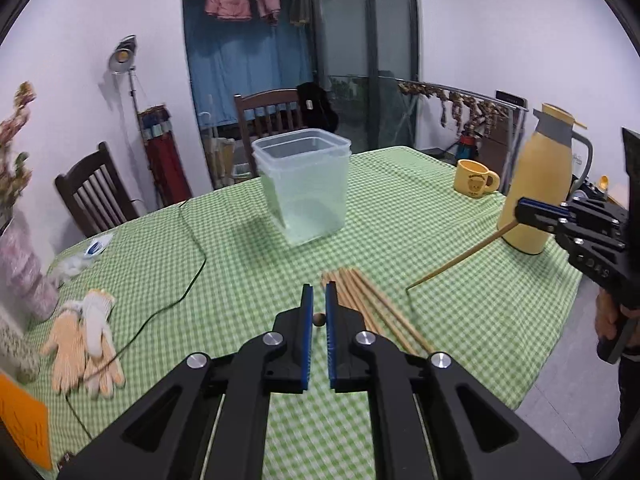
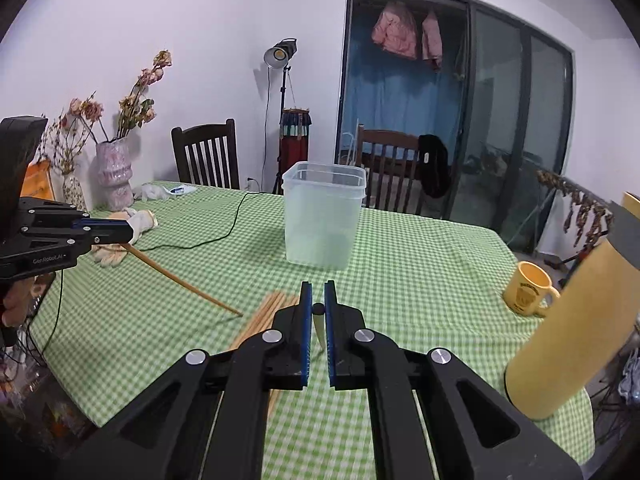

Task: Organize utensils
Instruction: 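Lift the left tool's chopstick toward the clear container while the right tool carries its chopstick there too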

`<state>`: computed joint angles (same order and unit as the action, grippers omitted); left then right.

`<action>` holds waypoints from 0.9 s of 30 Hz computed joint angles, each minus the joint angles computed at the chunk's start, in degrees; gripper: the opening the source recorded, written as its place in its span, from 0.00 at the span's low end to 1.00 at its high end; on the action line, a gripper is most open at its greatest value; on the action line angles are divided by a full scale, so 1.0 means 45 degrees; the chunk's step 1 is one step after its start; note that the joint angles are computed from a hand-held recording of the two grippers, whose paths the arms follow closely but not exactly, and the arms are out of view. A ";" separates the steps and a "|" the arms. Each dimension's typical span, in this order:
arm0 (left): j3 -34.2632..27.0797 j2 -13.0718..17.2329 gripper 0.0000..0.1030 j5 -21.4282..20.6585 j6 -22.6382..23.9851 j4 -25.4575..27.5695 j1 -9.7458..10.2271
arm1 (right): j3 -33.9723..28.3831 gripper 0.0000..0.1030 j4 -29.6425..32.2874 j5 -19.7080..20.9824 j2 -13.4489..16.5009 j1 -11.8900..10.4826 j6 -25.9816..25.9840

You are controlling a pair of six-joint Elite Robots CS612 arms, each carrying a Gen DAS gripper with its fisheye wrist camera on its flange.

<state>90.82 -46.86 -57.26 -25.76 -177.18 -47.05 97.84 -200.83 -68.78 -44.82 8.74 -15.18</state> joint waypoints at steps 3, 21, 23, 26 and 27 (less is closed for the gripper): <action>-0.0646 0.0087 0.03 -0.0554 0.0499 0.0522 0.0294 | -0.0667 0.06 0.1036 0.0157 0.0063 0.0041 -0.0203; -0.4152 0.1033 0.03 -0.2711 0.1270 0.3867 0.1840 | -0.4939 0.06 0.7624 0.0190 0.0866 0.0317 -0.1218; -0.4432 0.1014 0.03 -0.2402 0.1534 0.4094 0.1852 | -0.5248 0.06 0.7723 0.0281 0.0855 0.0316 -0.1219; -0.5081 0.0988 0.03 -0.2299 0.1876 0.4253 0.1935 | -0.5835 0.06 0.7720 0.0375 0.0845 0.0347 -0.1145; -0.5338 0.0985 0.03 -0.2282 0.2023 0.4225 0.1964 | -0.6076 0.06 0.7694 0.0390 0.0848 0.0362 -0.1124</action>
<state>66.80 -42.43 -67.53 -16.66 -158.17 -38.21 70.50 -166.20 -67.02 -41.00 10.37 -20.24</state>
